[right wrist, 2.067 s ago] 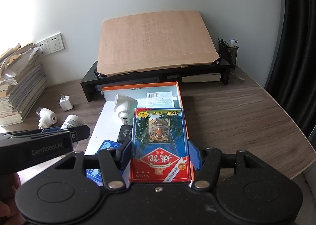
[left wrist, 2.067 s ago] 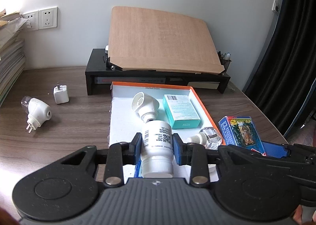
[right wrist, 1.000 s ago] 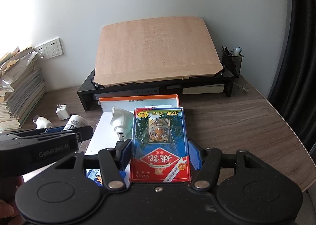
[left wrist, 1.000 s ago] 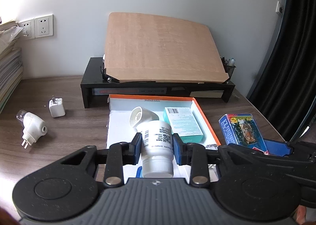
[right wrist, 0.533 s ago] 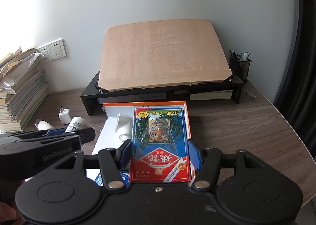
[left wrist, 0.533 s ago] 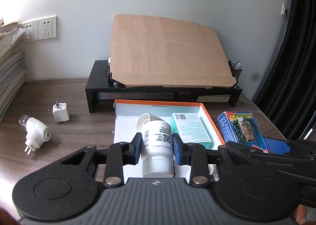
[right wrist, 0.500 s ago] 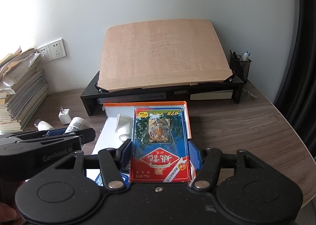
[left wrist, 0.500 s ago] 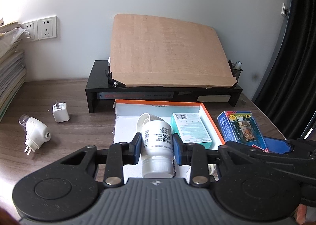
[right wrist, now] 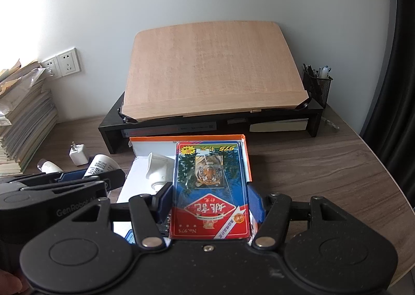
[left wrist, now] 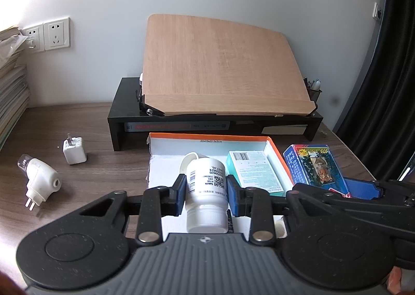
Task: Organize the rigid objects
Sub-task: 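Carry the pill bottle and card pack over the lid with both tools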
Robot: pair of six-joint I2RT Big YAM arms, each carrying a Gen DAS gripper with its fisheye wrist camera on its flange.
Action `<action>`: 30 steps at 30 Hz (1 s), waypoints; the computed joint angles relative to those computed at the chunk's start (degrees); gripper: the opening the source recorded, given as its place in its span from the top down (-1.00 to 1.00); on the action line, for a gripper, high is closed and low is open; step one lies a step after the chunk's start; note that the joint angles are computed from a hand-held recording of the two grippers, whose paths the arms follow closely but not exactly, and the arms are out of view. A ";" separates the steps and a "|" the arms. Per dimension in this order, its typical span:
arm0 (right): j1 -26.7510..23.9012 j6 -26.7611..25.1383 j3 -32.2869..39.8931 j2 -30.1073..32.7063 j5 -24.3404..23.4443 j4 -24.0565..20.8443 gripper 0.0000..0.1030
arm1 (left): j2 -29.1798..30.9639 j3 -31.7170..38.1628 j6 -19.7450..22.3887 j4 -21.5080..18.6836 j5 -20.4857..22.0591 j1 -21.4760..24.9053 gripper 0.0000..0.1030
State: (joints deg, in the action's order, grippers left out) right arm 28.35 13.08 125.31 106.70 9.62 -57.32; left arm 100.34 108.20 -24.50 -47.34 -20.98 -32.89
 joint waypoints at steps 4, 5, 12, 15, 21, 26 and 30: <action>-0.13 -0.02 1.67 1.27 -0.13 -0.87 -0.39 | 0.74 0.84 -0.02 -0.41 0.27 0.25 0.36; -0.16 -0.05 2.00 1.53 -0.16 -1.04 -0.39 | 0.91 1.02 -0.06 -0.48 0.29 0.31 0.36; -0.44 -0.20 3.99 3.18 -0.56 -1.82 -0.39 | 1.73 2.12 -0.18 -1.24 0.29 0.63 0.36; -0.49 -0.27 4.27 3.47 -0.68 -1.85 -0.39 | 2.06 2.51 -0.28 -1.49 0.21 0.71 0.36; -0.62 -0.41 5.82 4.59 -0.87 -2.75 -0.39 | 2.59 3.17 -0.38 -1.96 0.46 0.84 0.35; -0.75 -0.46 7.32 5.62 -0.93 -3.58 -0.39 | 3.07 3.76 -0.46 -2.26 0.72 1.02 0.36; -0.88 -0.57 8.26 6.36 -1.02 -4.16 -0.39 | 3.57 4.40 -0.51 -2.63 0.96 1.14 0.36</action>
